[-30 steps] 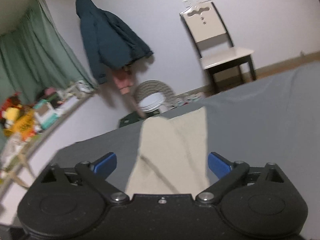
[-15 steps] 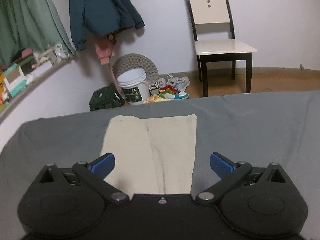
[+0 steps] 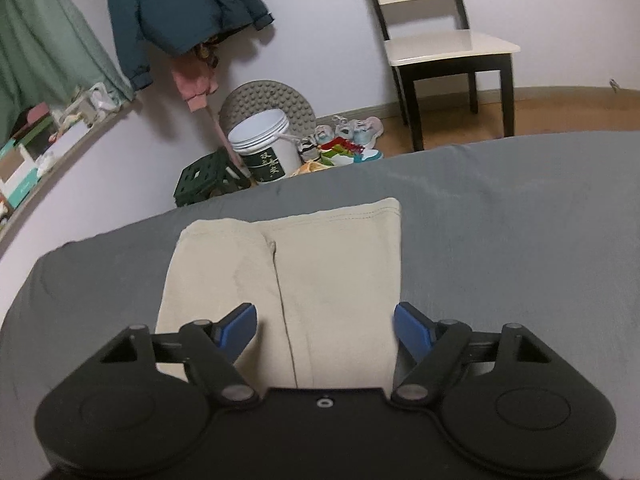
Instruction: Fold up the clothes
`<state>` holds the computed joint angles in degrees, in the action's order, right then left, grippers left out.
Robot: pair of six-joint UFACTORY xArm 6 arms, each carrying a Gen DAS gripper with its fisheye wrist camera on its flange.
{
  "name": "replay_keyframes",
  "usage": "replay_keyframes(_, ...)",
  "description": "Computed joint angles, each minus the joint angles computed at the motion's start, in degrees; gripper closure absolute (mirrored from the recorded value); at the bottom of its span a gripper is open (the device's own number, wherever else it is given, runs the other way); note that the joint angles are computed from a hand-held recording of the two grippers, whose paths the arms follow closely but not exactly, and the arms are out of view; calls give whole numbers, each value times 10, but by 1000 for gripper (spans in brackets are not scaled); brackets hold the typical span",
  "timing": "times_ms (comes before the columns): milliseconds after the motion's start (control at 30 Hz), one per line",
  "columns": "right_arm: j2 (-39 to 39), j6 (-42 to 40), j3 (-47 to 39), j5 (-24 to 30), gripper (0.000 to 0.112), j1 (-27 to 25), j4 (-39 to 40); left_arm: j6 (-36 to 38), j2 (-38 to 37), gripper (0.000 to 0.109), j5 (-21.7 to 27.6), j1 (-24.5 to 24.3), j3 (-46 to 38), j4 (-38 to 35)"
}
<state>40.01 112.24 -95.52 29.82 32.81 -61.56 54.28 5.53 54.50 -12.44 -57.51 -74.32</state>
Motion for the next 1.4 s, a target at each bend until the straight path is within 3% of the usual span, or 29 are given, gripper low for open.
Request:
replay_keyframes(333,35,-52,-42,-18,38,-9,20,-2,-9,97,8,7,6,3)
replay_keyframes(433,40,-61,-52,-12,48,-7,12,-1,-10,97,8,7,8,2)
replay_keyframes(533,40,-70,-52,-12,51,-7,13,-3,-7,97,9,7,6,1)
replay_keyframes(767,37,-101,-48,-19,80,-8,30,-4,4,97,4,2,0,-5)
replay_keyframes(867,37,-122,-52,-16,86,-6,40,-7,9,97,5,2,-4,-7)
replay_keyframes(933,36,-121,-52,-15,86,-5,39,-6,10,97,4,2,-5,-9)
replay_keyframes(1000,37,-116,-58,0,78,-3,38,-5,12,97,2,0,-4,-12)
replay_keyframes(1133,39,-98,-63,-8,48,-8,14,-5,15,97,-1,-4,-6,-14)
replay_keyframes(1267,54,-97,-79,-24,47,-17,10,0,19,97,-6,-8,-9,-15)
replay_keyframes(1400,87,-148,-120,-22,51,-16,49,2,26,97,-9,-12,-13,-19)
